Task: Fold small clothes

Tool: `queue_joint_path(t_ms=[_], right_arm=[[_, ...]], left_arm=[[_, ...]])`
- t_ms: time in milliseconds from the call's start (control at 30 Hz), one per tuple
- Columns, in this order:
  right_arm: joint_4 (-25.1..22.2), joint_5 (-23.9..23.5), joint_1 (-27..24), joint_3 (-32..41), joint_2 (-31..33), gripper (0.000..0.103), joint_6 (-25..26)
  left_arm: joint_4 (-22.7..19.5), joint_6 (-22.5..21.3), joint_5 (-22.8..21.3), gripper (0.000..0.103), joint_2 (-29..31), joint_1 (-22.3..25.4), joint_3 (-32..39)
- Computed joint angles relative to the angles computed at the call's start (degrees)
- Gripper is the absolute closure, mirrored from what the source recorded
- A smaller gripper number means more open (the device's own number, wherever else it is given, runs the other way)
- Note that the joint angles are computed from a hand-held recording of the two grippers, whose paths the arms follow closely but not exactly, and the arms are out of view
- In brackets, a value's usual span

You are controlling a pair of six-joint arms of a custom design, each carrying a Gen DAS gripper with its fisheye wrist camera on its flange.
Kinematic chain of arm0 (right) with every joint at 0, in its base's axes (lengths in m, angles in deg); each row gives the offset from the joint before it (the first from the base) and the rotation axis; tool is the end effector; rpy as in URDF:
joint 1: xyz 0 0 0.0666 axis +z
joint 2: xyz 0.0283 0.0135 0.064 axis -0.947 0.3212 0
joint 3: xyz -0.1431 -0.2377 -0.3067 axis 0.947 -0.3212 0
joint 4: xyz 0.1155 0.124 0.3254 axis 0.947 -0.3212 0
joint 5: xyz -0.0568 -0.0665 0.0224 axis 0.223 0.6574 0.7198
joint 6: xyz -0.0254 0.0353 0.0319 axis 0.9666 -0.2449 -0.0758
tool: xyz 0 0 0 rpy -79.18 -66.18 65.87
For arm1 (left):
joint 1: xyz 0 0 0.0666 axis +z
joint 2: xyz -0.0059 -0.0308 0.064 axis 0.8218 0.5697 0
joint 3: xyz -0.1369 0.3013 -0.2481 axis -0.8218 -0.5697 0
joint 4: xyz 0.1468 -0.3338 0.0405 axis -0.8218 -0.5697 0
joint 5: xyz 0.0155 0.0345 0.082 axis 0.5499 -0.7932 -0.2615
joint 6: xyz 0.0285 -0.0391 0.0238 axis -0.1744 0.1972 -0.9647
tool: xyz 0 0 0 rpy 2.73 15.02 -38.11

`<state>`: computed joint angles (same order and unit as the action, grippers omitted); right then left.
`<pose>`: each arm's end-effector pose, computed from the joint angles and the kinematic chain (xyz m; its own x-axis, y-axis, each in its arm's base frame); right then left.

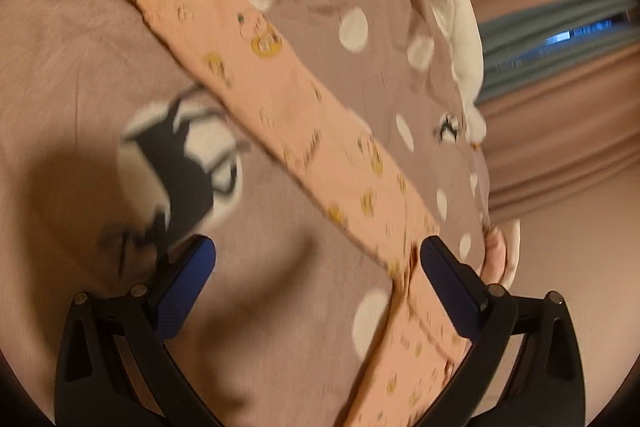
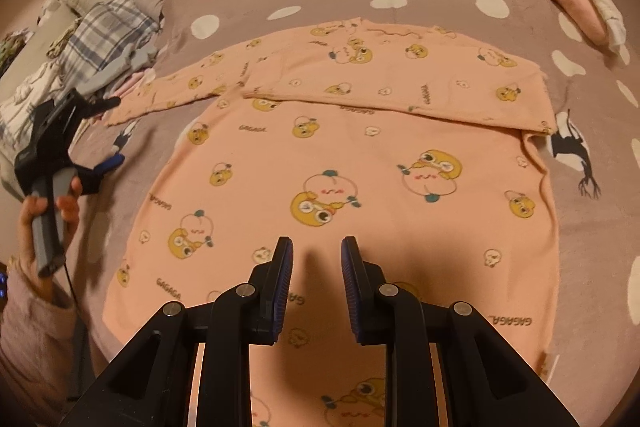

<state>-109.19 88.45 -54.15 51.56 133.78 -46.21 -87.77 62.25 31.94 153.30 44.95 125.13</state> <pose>0.3769 0.1125 0.3392 -0.8161 0.2036 -0.5409 0.1194 0.9751 0.1869 0.6018 -0.1281 0.2962 -0.8292 -0.4779 -0.2901 -0.0943 0.6311 -0.7700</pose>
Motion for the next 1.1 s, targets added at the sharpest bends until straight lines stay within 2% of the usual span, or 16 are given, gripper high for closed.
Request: queue_joint_path(t_ms=[100, 233, 367, 533, 633, 700, 733, 767, 800, 900, 1100], right_arm=[[-0.02, -0.11, -0.49, -0.09, 0.14, 0.079, 0.16], [-0.08, -0.11, -1.02, -0.17, 0.33, 0.079, 0.33], [-0.45, 0.36, -1.32, -0.24, 0.28, 0.079, 0.05], [-0.70, 0.25, -1.64, -0.59, 0.16, 0.079, -0.58], [-0.69, 0.36, -1.67, -1.03, -0.20, 0.079, -0.68], [-0.65, 0.29, -1.76, -1.34, -0.45, 0.079, -0.82], [-0.58, 0.20, -1.91, -1.52, -0.62, 0.079, -0.86], [-0.48, 0.20, -1.95, -1.69, -0.79, 0.079, -0.97], [-0.38, 0.23, -2.01, -1.90, -0.99, 0.079, -1.09], [-0.06, 0.16, -2.40, -2.75, -1.72, 0.079, -1.50], [0.86, 0.30, -3.18, -4.75, -3.82, 0.079, -3.01]], left_arm=[[2.09, 2.95, -1.14, 0.001, 1.96, 1.02, 1.96], [2.07, 6.25, -3.44, 0.001, 5.91, 2.81, 7.64], [0.26, 6.98, -4.84, 0.001, 9.21, 4.06, 12.33], [-4.79, 6.11, -7.31, 0.004, 11.45, 4.39, 17.54], [-7.22, 5.41, -10.13, 0.028, 11.38, 4.26, 18.04], [-8.99, 5.33, -11.44, 0.063, 11.32, 4.31, 18.33], [-10.11, 4.86, -11.62, 0.072, 11.41, 4.38, 18.70], [-11.59, 3.49, -11.91, 0.088, 11.40, 4.33, 19.30], [-12.11, 2.54, -12.07, 0.097, 11.21, 4.33, 19.39], [-14.33, -1.91, -13.39, 0.097, 10.17, 3.42, 20.98], [-14.90, -12.47, -14.18, 0.098, 6.79, -1.87, 25.39]])
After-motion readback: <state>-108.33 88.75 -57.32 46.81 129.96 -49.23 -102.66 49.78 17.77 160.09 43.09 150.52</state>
